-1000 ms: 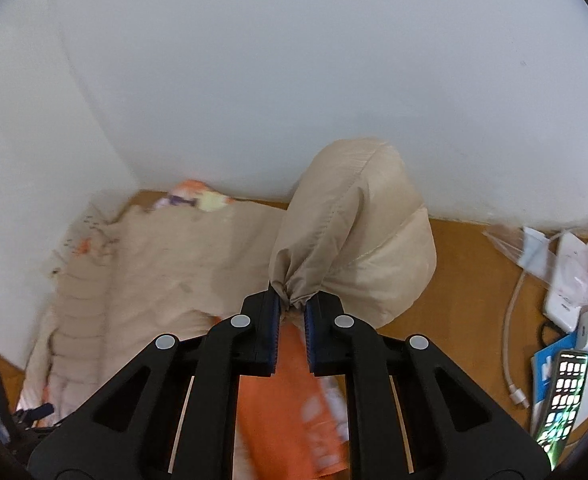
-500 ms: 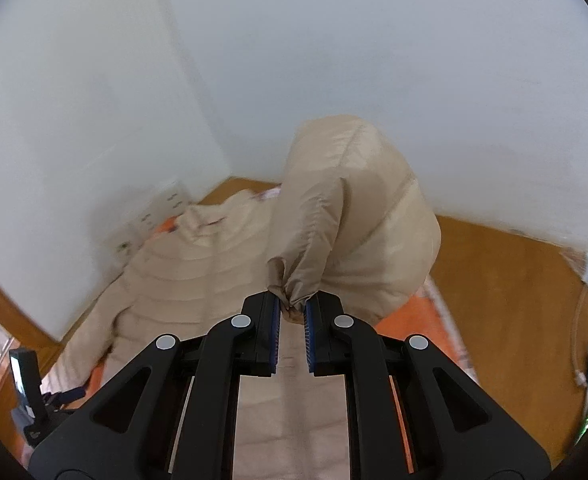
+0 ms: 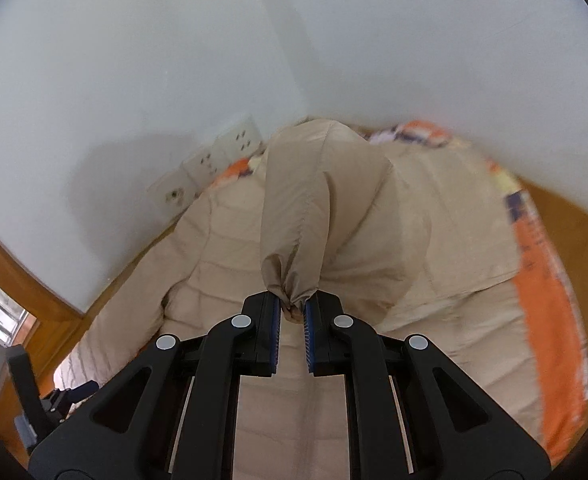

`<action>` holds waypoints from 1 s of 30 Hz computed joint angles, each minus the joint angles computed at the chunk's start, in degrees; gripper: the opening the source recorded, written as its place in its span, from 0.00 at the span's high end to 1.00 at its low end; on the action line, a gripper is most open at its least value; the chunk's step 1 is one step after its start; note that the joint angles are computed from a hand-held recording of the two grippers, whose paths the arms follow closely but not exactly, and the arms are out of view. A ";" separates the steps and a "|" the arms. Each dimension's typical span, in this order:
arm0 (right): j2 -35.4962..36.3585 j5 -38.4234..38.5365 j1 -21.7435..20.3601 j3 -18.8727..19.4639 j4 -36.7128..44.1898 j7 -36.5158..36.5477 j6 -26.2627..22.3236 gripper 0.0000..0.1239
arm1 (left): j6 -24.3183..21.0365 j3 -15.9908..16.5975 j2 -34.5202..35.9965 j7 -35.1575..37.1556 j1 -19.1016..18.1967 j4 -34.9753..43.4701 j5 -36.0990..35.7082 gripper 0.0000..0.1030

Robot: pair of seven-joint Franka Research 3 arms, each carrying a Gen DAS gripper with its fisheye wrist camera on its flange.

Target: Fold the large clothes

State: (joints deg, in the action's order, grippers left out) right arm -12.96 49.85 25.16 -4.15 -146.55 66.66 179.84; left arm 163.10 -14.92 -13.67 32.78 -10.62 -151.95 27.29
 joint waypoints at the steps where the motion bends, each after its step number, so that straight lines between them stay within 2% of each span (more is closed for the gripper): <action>1: 1.93 0.50 0.74 -0.25 1.41 -0.11 -0.72 0.91 | 0.32 0.30 -0.11 0.20 0.14 -0.27 -0.01 0.05; 4: 7.62 1.35 -0.25 1.62 5.25 0.23 -2.64 0.91 | 1.47 1.50 -0.59 1.74 0.32 -1.45 -1.01 0.05; 7: 12.86 -5.13 -3.16 4.33 7.99 6.29 -3.96 0.91 | 2.01 1.95 -0.62 3.02 1.01 -2.07 -1.44 0.05; 10: 15.85 -12.55 -4.89 5.80 9.04 12.19 -3.54 0.89 | 2.46 2.51 -0.45 4.50 1.30 -2.44 -2.59 0.05; 14: 19.35 -13.80 -7.31 8.83 10.81 13.00 -2.00 0.83 | 2.79 2.61 -0.34 5.94 1.56 -2.42 -3.39 0.05; 16: 19.37 -9.64 -9.82 11.96 11.16 9.13 -2.08 0.69 | 2.97 2.59 -0.27 6.81 1.57 -2.27 -3.66 0.05; 18: 18.47 -3.09 -11.47 14.54 11.11 3.43 -2.28 0.59 | 3.01 2.55 -0.08 7.54 1.62 -1.92 -3.80 0.05; 24: 11.34 5.95 -7.93 12.99 5.92 -4.11 -1.94 0.45 | 3.61 2.56 1.04 10.01 0.52 -0.54 -5.28 0.05; 26: 7.72 -0.03 -7.95 12.98 1.62 2.28 -0.04 0.40 | 3.69 2.46 1.49 11.15 -0.20 -0.01 -6.01 0.05; 29: 2.61 -15.89 -16.18 18.82 -4.48 18.90 0.83 0.32 | 3.95 2.00 2.81 12.89 -1.32 1.26 -6.74 0.05; 30: 1.40 -16.90 -17.05 19.38 -5.69 20.31 0.80 0.32 | 3.59 1.34 3.41 12.47 -1.28 2.00 -6.15 0.05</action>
State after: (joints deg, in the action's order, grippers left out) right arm -11.56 32.96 8.11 15.23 -152.23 86.97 180.64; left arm 166.70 -13.58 -10.26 45.25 -11.90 -149.95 21.14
